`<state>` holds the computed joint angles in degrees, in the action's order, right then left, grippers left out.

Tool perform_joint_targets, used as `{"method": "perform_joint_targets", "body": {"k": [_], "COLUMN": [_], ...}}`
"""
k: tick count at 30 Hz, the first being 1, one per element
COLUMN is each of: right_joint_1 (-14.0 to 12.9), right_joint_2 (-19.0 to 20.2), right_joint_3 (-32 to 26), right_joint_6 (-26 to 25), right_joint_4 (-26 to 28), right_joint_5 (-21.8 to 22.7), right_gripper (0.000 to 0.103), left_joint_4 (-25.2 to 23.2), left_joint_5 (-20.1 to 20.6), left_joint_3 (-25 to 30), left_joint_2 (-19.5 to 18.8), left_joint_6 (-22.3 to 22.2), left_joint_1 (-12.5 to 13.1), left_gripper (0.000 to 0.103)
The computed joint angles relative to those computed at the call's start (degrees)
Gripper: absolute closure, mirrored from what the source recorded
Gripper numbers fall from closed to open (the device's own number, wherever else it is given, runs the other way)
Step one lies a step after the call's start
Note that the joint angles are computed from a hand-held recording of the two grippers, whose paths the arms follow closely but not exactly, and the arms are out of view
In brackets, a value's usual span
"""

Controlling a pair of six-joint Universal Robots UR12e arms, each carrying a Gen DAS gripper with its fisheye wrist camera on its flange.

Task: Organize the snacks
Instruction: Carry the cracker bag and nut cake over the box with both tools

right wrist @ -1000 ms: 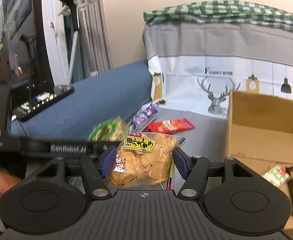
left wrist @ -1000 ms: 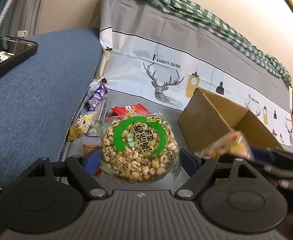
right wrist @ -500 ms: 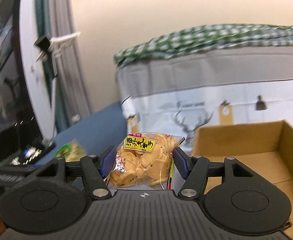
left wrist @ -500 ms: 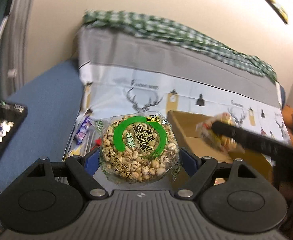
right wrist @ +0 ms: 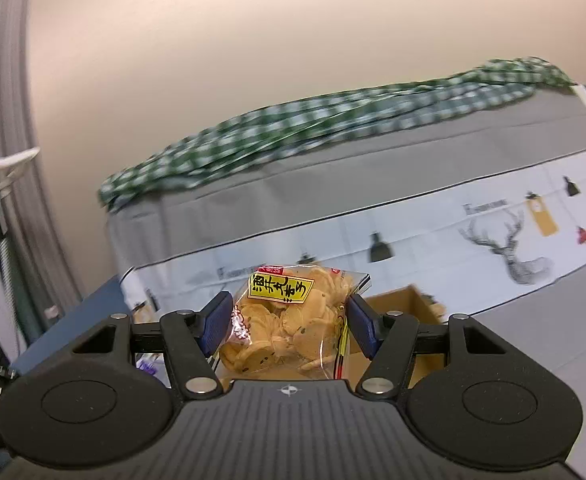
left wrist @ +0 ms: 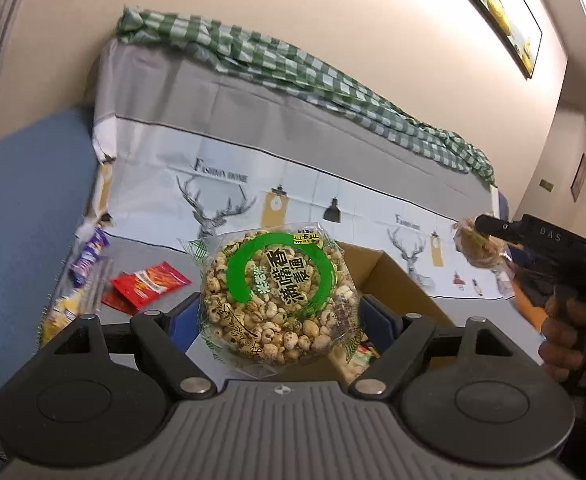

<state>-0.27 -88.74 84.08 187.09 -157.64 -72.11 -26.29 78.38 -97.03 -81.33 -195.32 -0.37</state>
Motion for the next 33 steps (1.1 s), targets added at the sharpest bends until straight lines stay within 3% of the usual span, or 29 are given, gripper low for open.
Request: {"method": "perform_joint_targets", "body": {"k": [3, 6, 14, 19, 24, 28, 33], "right_joint_1": [-0.59, -1.14, -2.35, -2.85, -3.0, -2.62, -2.18], "right_joint_2": [0.91, 2.25, 4.33, 4.41, 4.5, 5.08, 6.11], "right_joint_3": [-1.83, -2.93, -1.93, -1.84, -1.98, -2.57, -3.86], "right_joint_6": [-3.28, -5.77, -3.46, 0.07, -0.37, -2.99, -3.47], "right_joint_4": [0.43, 0.35, -1.82, -1.98, 0.18, 0.94, 3.02], "right_joint_5": [-0.5, -0.37, 0.23, -0.92, -2.57, -3.33, -3.74], "right_gripper": [0.039, 0.039, 0.039, 0.039, 0.039, 0.039, 0.039], "left_joint_4": [1.4, 1.54, -2.61, -4.3, -1.29, -10.28, -11.0], "left_joint_5": [-2.8, -2.44, -0.19, 0.03, 0.59, 3.04, 4.47], "left_joint_3": [0.69, 2.71, 13.97, 22.33, 20.94, 22.15, 23.24], "left_joint_2": [-0.92, -2.72, -12.0, -19.05, -20.56, -21.27, -22.76], "left_joint_6": [-0.08, 2.26, 5.01, 3.55, 5.49, 5.29, 5.68], "left_joint_1": [0.25, -0.94, -6.17, -8.34, -8.84, -9.07, -9.14], "left_gripper": [0.017, 0.017, 0.017, 0.017, 0.017, 0.017, 0.017]}}
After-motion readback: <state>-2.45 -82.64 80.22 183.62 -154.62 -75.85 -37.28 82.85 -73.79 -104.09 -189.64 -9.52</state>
